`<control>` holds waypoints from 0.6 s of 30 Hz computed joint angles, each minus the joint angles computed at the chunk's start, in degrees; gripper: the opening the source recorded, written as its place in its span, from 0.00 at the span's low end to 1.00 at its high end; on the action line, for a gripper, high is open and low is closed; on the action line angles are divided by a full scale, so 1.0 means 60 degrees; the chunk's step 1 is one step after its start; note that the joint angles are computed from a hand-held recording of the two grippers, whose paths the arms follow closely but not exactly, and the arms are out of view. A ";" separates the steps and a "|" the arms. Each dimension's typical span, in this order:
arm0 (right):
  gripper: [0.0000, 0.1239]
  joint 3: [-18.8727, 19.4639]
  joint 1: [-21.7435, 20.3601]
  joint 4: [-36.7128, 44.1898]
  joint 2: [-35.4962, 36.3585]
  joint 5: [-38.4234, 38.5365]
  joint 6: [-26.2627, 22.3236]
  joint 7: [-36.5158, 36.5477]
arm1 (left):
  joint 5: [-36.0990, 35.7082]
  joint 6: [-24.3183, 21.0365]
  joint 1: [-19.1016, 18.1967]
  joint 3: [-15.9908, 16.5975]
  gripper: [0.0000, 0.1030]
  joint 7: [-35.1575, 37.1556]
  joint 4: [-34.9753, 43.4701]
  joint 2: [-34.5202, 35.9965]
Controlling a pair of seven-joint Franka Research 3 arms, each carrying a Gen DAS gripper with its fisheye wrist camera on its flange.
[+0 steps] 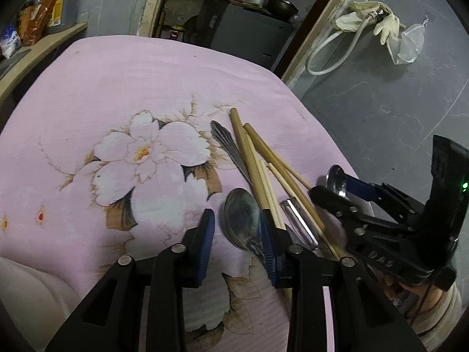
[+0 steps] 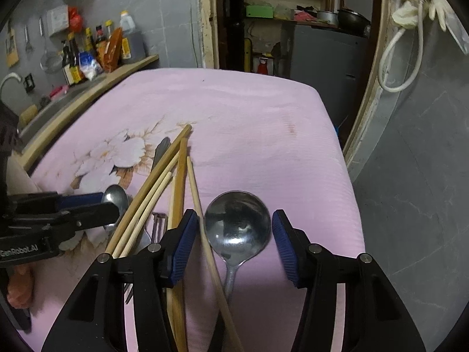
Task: Organize utensils
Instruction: 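Move the right tool to the metal spoon and the left tool to a spoon, then close the right gripper on the metal spoon while the left gripper grasps another spoon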
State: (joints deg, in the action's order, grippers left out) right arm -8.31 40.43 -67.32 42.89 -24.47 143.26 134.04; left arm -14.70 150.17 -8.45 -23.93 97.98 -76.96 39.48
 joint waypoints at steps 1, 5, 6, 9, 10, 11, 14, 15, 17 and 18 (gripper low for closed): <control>0.41 -0.0039 0.0049 0.0109 0.0071 -0.0049 -0.0129 -0.0009 | 0.0035 -0.0209 -0.0023 0.0041 0.13 -0.0070 0.0141 0.0071; 0.39 -0.0087 0.0061 -0.0236 -0.0096 -0.0097 0.0173 0.0314 | -0.0032 -0.0359 -0.0049 0.0038 0.08 -0.0193 0.0450 0.0263; 0.39 -0.0094 0.0044 -0.0393 -0.0179 -0.0093 0.0323 0.0422 | -0.0044 -0.0376 -0.0037 0.0031 0.07 -0.0179 0.0444 0.0257; 0.39 -0.0067 -0.0030 -0.0684 -0.0310 -0.0013 0.0724 0.0631 | -0.0063 -0.0381 -0.0041 0.0038 0.05 -0.0176 0.0431 0.0241; 0.39 -0.0073 -0.0024 -0.0677 -0.0301 0.0009 0.0763 0.0680 | -0.0065 -0.0376 -0.0044 0.0041 0.05 -0.0173 0.0429 0.0241; 0.39 -0.0093 -0.0033 -0.0762 -0.0335 0.0032 0.0906 0.0782 | -0.0067 -0.0376 -0.0045 0.0043 0.05 -0.0172 0.0429 0.0241; 0.37 -0.0182 0.0034 -0.0648 -0.0254 0.0022 0.0838 0.0922 | -0.0083 -0.0371 -0.0036 0.0038 0.04 -0.0158 0.0417 0.0233; 0.37 -0.0211 0.0072 -0.0530 -0.0188 -0.0009 0.0711 0.0931 | -0.0088 -0.0368 -0.0036 0.0038 0.04 -0.0158 0.0411 0.0225; 0.37 -0.0257 0.0141 -0.0329 -0.0080 -0.0099 0.0481 0.0943 | -0.0095 -0.0367 -0.0033 0.0037 0.04 -0.0151 0.0406 0.0221; 0.37 -0.0277 0.0173 -0.0257 -0.0042 -0.0152 0.0385 0.0963 | -0.0097 -0.0365 -0.0034 0.0038 0.04 -0.0150 0.0402 0.0219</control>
